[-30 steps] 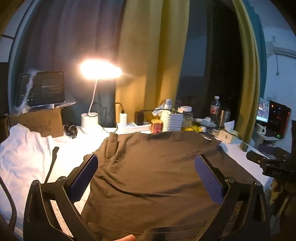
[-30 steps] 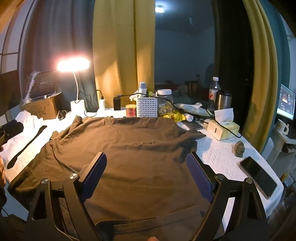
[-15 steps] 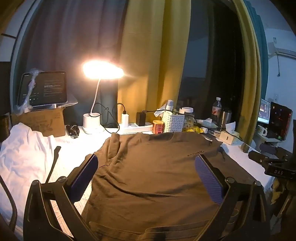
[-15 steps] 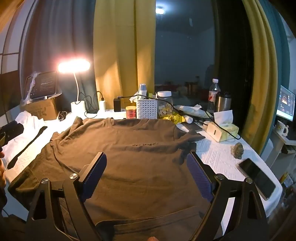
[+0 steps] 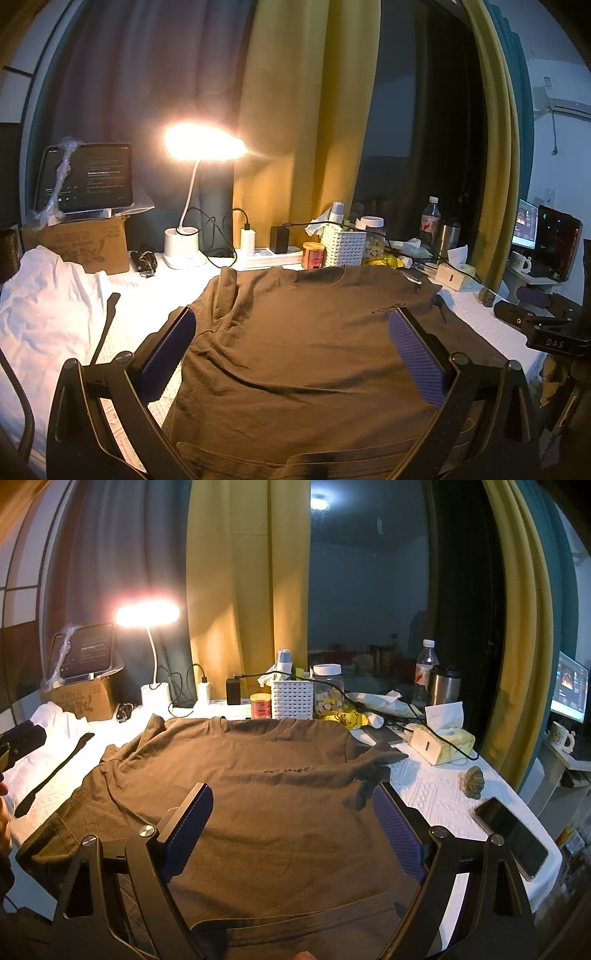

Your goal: Fold small clothes

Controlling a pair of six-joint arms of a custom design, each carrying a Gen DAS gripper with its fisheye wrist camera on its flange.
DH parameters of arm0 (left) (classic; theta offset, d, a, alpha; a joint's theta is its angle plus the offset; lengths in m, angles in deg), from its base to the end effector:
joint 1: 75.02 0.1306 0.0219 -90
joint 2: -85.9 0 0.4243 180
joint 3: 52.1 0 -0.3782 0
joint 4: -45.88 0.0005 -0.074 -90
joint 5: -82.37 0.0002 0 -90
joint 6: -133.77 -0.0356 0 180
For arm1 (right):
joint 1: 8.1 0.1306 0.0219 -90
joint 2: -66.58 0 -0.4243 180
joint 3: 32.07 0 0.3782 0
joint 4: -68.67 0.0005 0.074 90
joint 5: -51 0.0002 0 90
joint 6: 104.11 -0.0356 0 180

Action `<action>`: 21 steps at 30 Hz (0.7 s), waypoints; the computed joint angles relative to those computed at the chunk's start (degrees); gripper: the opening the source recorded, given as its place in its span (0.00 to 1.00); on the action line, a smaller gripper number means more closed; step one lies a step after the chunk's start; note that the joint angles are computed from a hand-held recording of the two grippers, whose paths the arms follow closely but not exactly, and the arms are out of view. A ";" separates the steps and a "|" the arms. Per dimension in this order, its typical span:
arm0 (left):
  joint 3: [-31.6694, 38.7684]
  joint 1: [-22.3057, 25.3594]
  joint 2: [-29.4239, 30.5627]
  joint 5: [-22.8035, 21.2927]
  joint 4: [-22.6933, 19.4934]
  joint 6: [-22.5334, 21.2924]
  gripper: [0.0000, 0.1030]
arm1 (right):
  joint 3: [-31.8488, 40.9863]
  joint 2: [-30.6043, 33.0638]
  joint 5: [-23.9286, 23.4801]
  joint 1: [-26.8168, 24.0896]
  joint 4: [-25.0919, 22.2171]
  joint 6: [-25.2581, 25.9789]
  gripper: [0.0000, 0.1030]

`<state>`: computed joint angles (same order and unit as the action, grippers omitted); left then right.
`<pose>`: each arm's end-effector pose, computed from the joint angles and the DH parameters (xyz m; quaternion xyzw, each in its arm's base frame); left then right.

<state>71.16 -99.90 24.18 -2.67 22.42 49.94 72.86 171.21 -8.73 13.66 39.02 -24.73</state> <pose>0.6367 -0.2992 0.5022 0.1567 0.7958 -0.1901 0.5531 0.5627 0.2047 0.4916 0.0503 0.8421 -0.0805 0.5309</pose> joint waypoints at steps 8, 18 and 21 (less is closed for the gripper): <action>-0.91 0.00 -0.30 0.18 0.85 0.11 0.99 | 0.11 0.00 0.05 0.03 -0.13 0.03 0.88; -0.62 -0.04 -0.20 0.23 0.32 0.08 0.99 | 0.06 -0.08 0.14 -0.02 0.00 0.16 0.88; -0.57 -0.04 -0.23 0.67 -0.28 0.36 0.99 | 0.01 -0.08 0.05 -0.02 0.07 0.21 0.88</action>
<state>70.59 -99.94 23.95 -2.00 22.14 50.30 72.88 171.14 -8.68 13.64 39.10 -24.53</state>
